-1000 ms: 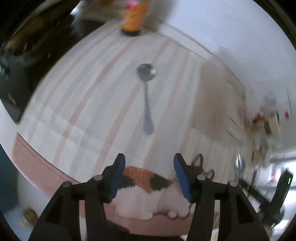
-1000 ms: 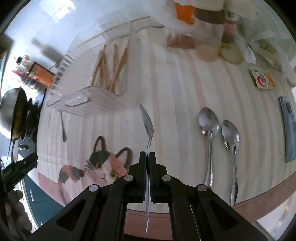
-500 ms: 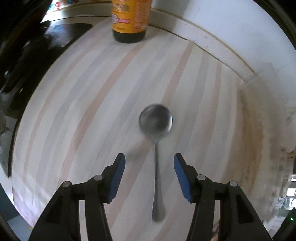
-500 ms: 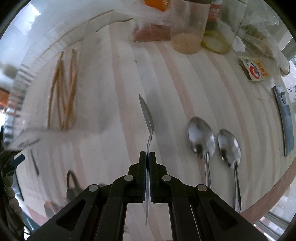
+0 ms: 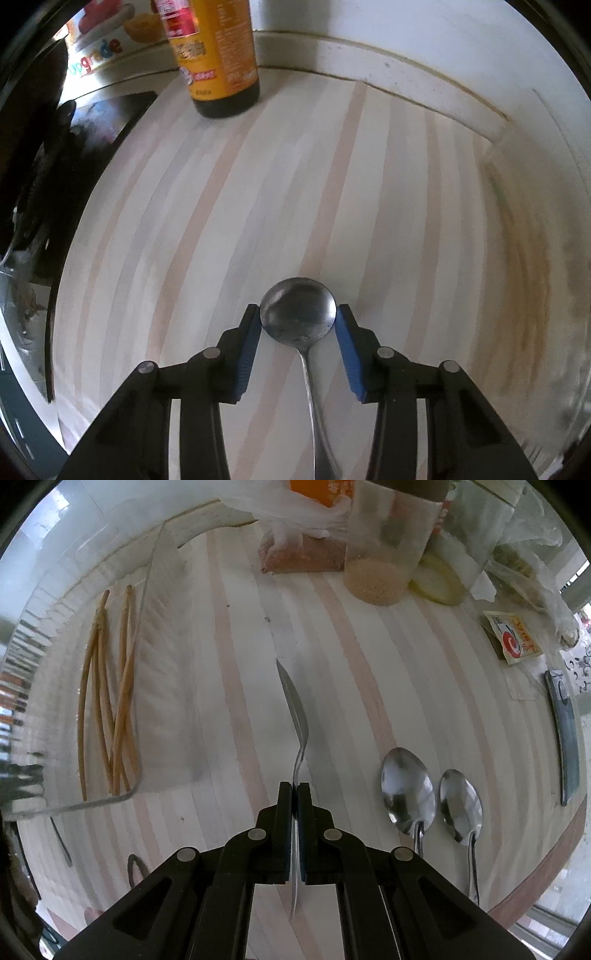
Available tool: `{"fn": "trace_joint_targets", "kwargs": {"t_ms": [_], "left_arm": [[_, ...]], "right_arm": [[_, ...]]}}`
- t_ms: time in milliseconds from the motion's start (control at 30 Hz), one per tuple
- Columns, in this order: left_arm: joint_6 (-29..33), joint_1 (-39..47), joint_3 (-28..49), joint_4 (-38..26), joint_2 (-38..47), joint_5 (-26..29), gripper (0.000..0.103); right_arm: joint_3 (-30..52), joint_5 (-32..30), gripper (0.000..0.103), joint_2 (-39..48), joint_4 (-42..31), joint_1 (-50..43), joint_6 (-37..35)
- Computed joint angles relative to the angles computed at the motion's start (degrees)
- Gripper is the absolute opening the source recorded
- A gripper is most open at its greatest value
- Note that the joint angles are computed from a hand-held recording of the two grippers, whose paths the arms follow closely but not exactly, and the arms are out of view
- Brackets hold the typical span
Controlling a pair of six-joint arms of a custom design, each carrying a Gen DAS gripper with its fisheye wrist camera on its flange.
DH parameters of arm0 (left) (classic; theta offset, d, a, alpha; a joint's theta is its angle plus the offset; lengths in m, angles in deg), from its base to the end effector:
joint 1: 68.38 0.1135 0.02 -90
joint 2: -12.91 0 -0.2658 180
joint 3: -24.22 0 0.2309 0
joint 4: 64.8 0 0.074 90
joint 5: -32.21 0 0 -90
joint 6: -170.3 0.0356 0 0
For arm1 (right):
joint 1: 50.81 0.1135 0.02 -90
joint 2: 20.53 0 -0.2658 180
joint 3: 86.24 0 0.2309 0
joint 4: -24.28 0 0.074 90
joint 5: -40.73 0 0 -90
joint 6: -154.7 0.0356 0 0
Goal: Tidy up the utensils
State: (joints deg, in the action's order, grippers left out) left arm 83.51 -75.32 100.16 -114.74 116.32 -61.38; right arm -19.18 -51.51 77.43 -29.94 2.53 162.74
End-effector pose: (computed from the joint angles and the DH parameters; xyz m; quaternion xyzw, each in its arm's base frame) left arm 0.3084 -0.0353 0.1586 0.0845 0.9899 0.0276 0.1105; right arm 0.1567 0.2128 0.1490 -0.3791 -0.9242 -0.0461 0.0084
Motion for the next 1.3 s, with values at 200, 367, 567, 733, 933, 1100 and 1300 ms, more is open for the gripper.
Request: {"fn": "trace_joint_targets", "kwargs": {"t_ms": [200,367,567,733,933,1100,1300], "left_arm": [[2.52,1.55,-8.49,-3.93,-15.67,0.08,0.038],[2.75,-1.28,-8.52,-9.48,-28.03,-1.75,0.038],[2.72,-4.48,-1.78,-16.24,-36.02,-2.66,0.038],[1.81,-6.92,9.09,-22.56,-37.21,-1.98,0.038],[-0.25,-14.04,26.79,-29.63,-31.93,-3.38,0.038],[-3.10,-20.88,42.58,-36.01,-23.05,-1.76,0.038],[-7.40,-23.01,46.22,-38.30,-13.96,5.95,0.038]], "right_arm": [[4.86,3.60,0.003,-2.05,-5.43,2.85,-0.90],[11.40,9.30,0.003,-4.38,-14.14,5.30,-1.37],[17.90,17.68,0.003,-10.54,-26.17,6.36,-2.65],[24.51,23.24,0.003,-14.17,-34.00,6.21,-4.49],[28.59,24.50,0.003,-17.26,-33.37,1.81,-9.70],[27.57,19.50,0.003,-18.97,-26.61,-5.81,-16.79],[23.18,10.46,0.003,-16.64,-15.60,-14.33,-22.41]]}}
